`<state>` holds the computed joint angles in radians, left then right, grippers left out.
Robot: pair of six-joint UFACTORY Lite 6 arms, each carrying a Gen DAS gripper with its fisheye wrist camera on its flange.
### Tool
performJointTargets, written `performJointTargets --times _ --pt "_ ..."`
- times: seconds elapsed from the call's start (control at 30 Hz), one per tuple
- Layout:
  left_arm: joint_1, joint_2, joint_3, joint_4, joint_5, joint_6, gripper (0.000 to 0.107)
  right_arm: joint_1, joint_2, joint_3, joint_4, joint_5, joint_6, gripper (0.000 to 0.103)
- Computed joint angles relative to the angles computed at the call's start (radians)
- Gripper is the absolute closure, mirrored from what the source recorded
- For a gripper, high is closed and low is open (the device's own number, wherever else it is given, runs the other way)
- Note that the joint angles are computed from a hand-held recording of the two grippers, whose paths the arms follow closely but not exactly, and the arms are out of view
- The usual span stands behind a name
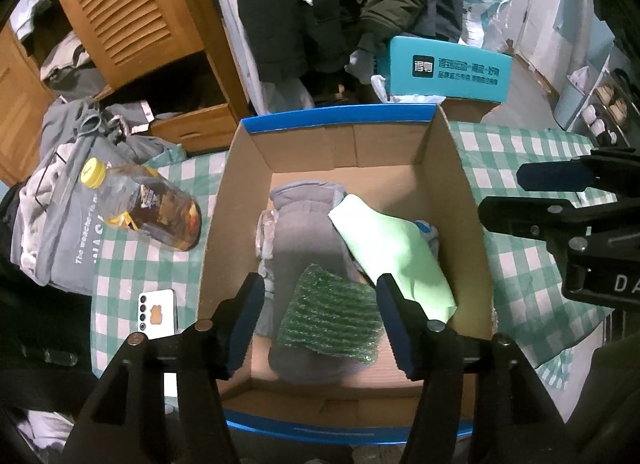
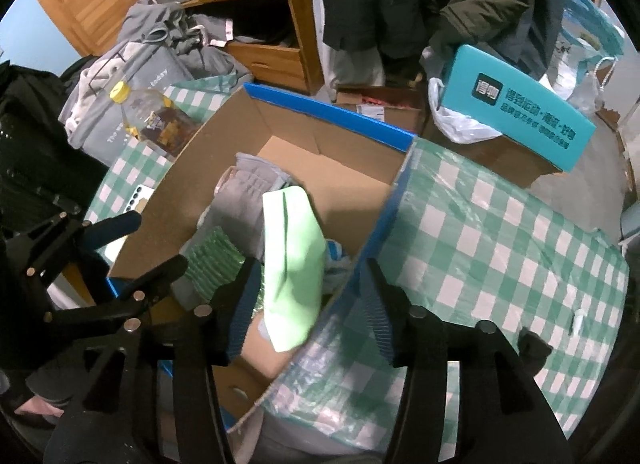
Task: Organize soft objects
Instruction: 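Open both tools to drop the foam strip and scrubber into the box, then move both tools back over the table toward the black glove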
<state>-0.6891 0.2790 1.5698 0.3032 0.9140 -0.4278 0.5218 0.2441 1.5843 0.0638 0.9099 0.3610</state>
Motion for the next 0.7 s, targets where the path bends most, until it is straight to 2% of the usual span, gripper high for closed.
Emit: performJointTargets --times 0.23,0.37,0.7 --pt "-0.058 0.041 0.058 0.029 0.03 -0.031 0.039 -0.03 -0.101 -0.109 -0.02 -0.006 -0.004 0.047" --pt "-0.09 0.076 0.104 0.04 0.053 -0.042 0.038 -0.049 -0.162 -0.179 -0.028 -0.012 -0.008 0.042" --pt "-0.185 0.19 0.25 0.065 0.12 -0.068 0.032 -0.131 -0.322 -0.366 -0.034 -0.019 -0.041 0.04"
